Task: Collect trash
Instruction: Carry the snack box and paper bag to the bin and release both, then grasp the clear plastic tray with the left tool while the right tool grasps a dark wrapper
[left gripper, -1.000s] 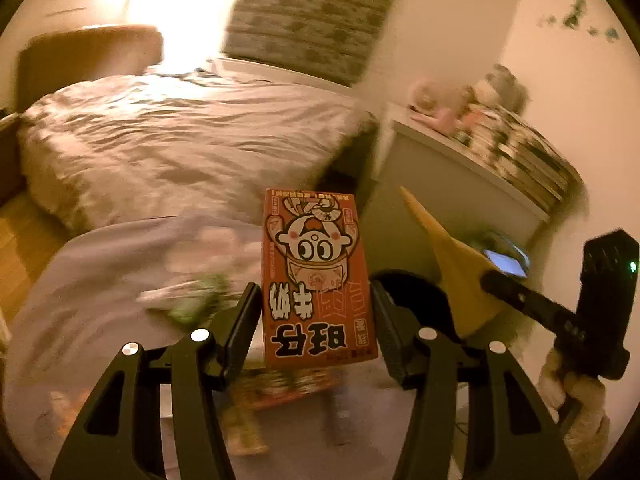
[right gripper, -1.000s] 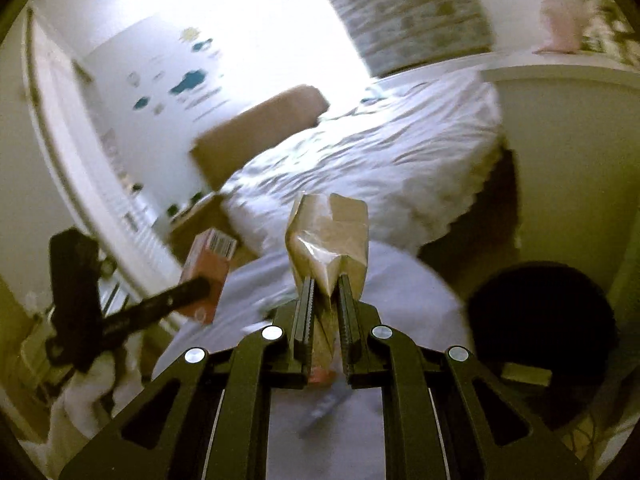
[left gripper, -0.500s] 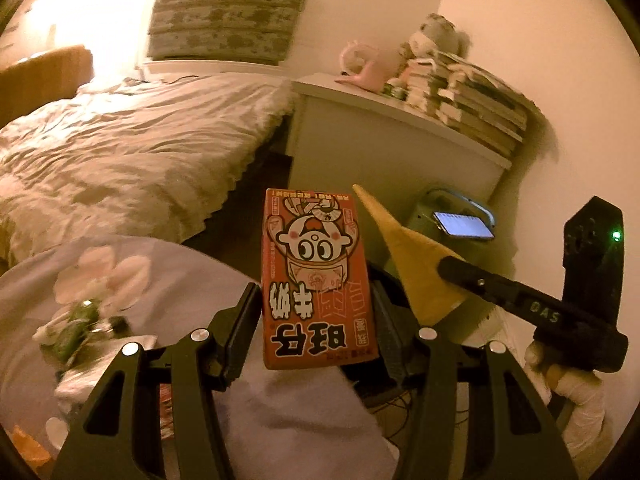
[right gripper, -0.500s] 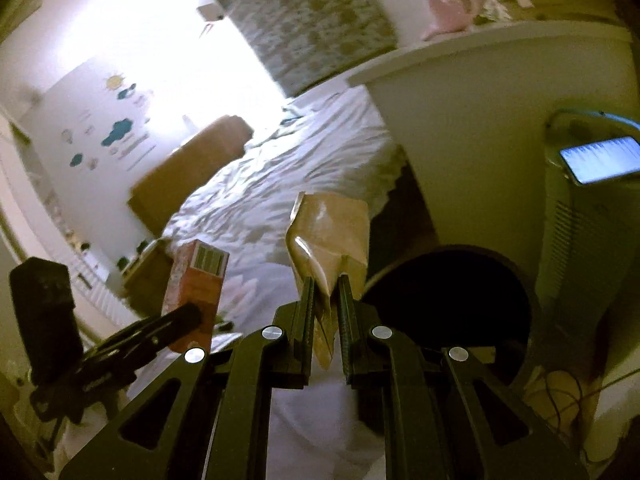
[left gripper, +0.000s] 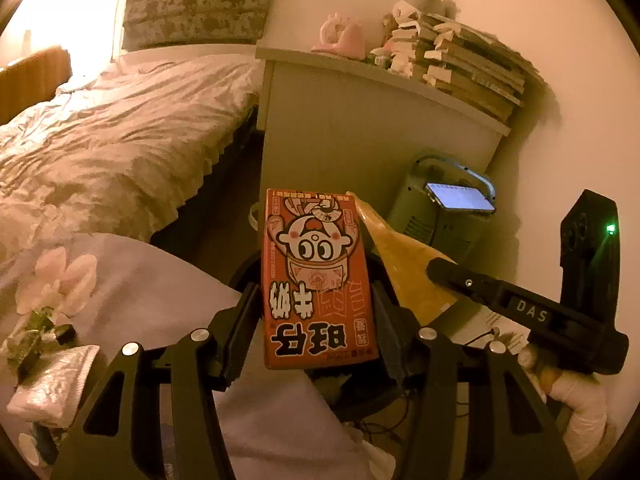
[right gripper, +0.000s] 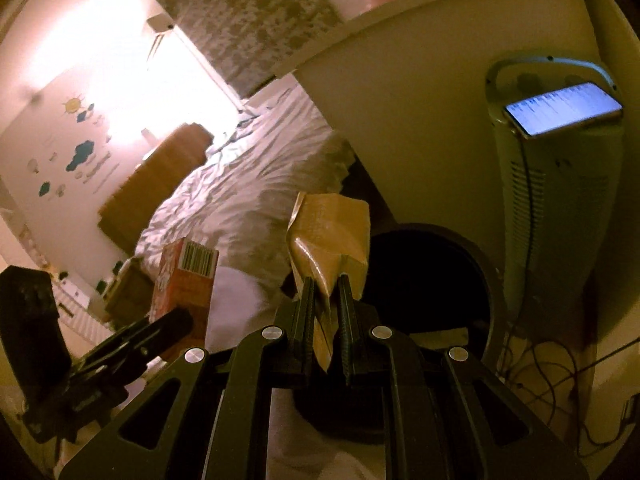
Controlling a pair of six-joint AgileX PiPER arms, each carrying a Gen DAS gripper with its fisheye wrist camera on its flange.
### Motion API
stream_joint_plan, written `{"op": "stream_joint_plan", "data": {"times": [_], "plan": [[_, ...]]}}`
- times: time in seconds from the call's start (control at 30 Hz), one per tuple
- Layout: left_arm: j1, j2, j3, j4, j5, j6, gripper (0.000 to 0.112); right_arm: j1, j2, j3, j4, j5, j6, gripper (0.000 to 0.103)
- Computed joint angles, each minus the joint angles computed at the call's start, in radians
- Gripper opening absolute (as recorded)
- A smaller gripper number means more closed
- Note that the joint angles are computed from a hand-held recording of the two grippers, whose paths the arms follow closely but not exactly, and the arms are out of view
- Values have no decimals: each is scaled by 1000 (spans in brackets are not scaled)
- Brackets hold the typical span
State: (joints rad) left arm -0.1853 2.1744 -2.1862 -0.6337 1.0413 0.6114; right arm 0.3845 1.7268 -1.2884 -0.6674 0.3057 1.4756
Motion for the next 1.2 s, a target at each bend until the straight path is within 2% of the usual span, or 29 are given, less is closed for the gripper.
{"op": "stream_joint_plan", "data": {"times": [0.4,0.73,0.77,0.8,0.83,0.9,1.07,1.2], "plan": [[-33,57,-65,53,18,-43,54,-26,53,11,70,-28,-34,13],[-57,83,-108,90,35,-80,58,-22,67,-8,79,10,-7,14],[-58,82,-108,94,34,-84,66,-14,66,-20,91,32,-12,24],[-59,73,-94,94,22,-84,76,-7,65,-23,70,47,15,41],[-59,59,-72,91,4,-77,79,-5,58,-14,38,43,51,53],[-58,36,-38,89,-20,-62,79,3,49,-5,-7,38,100,58],[-39,-3,7,71,-31,-42,79,29,51,-27,-27,66,100,58],[-1,-60,84,45,-48,-14,79,58,76,-88,13,94,30,58]]}}
